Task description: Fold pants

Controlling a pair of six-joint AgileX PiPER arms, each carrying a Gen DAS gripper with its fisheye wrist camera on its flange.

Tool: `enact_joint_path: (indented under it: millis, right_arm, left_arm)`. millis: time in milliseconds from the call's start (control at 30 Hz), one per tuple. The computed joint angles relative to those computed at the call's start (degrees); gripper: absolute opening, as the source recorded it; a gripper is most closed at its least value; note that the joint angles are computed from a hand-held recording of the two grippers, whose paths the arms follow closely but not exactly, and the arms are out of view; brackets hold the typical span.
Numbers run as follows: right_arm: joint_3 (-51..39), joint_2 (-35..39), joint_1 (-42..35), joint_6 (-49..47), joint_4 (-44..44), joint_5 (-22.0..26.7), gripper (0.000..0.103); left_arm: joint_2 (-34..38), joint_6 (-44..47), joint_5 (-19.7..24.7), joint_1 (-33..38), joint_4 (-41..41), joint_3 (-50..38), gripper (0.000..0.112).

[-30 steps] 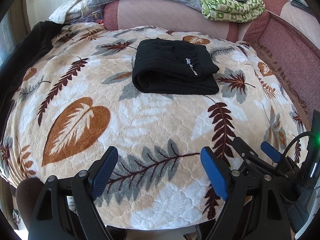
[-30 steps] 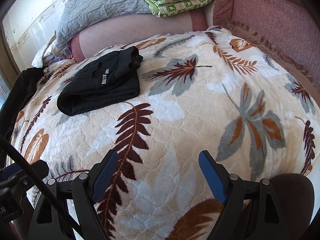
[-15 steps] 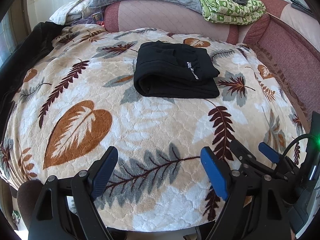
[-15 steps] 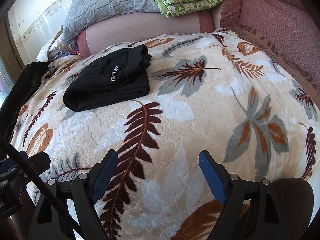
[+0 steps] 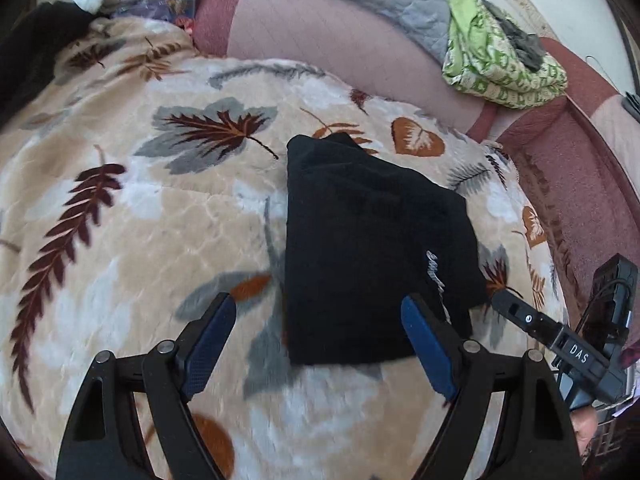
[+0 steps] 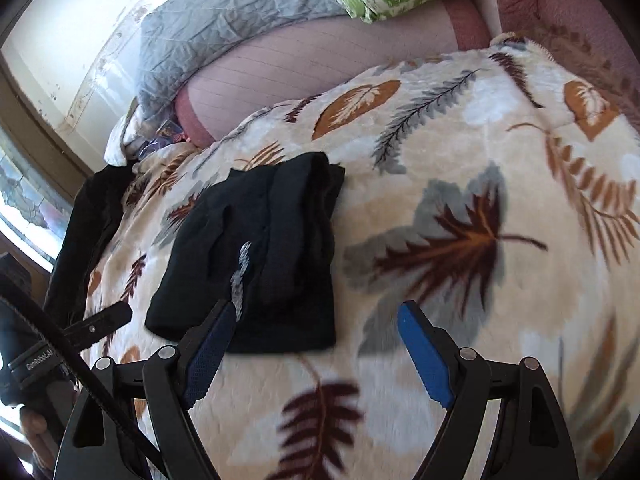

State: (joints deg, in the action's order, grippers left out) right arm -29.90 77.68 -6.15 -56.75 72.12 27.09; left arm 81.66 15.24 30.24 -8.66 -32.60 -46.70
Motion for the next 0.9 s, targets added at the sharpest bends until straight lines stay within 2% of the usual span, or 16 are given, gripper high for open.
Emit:
enact_joint_path:
  millis: [67,200,267,300,333,367,400,433,500,600,733,800,833,867,900]
  right_arm:
    - [-3.8,6.8,-1.7,-4.8,4.7,2.8,0.087]
    - [-12.9,22.4,-5.6,-9.1,11.0,14.3,0.085]
    - [-17.3,30.5,-6.8,-10.9,15.0,21.6,0.084]
    - [-18.3,32.6,-6.7,-11.8,17.4,23.0,0.082]
    - [-18.5,33.3,-6.2,-12.5,19.5,23.1,0.076]
    - [-20.2,35.3,-5.8,-12.1,20.5,25.0,0.053]
    - [-22.3,37.4,-5.4,-9.7,19.3,27.2,0.04]
    - [-23.3,38.2,-5.0,-8.2,19.4,28.1,0.04]
    - [-23.5,36.9,-4.4,-9.0,20.2,28.5,0.037]
    - [-25.3,34.1,-3.8,-8.4,19.3,28.0,0.036]
    - [-31.4,34.7,-2.9,-3.8,15.9,24.8,0.036]
    - [-34.7,36.3,-1.3,-0.9,12.4,20.1,0.044]
    - [-35.8,36.7,-0.3,1.6,9.1,16.3,0.048]
    - [-36.4,37.0,0.7,4.5,5.3,12.0,0.059]
    - [-36.4,37.5,0.8,5.4,3.7,10.1,0.065]
  left_arm:
    - [6.5,6.8,1.8,1.8,-6.5,-3.7,0.084]
    - [17.6,18.0,7.5,4.7,-17.8,-10.3,0.086]
    - [19.9,21.3,7.9,5.0,-21.9,-12.0,0.093]
    - [20.5,20.3,7.9,4.6,-21.2,-13.2,0.093]
    - [21.0,18.0,8.1,3.8,-19.4,-14.8,0.086]
    - [21.0,17.5,9.0,3.4,-18.9,-15.9,0.058]
    - [20.9,14.9,9.7,2.8,-16.1,-17.3,0.053]
    - [19.7,13.9,9.4,2.1,-14.4,-17.8,0.053]
    - [18.6,14.4,9.2,1.7,-14.1,-18.7,0.053]
    - [20.8,11.9,10.6,2.6,-13.3,-24.2,0.053]
    - [26.3,3.4,8.3,1.4,-4.8,-30.7,0.055]
    - [28.4,-1.1,6.5,0.8,1.1,-31.6,0.062]
    - [29.5,-1.2,6.7,1.3,1.3,-31.6,0.073]
    - [29.5,0.2,6.7,2.0,-0.8,-31.1,0.074]
    - [28.5,3.7,6.8,3.4,-5.2,-29.2,0.074]
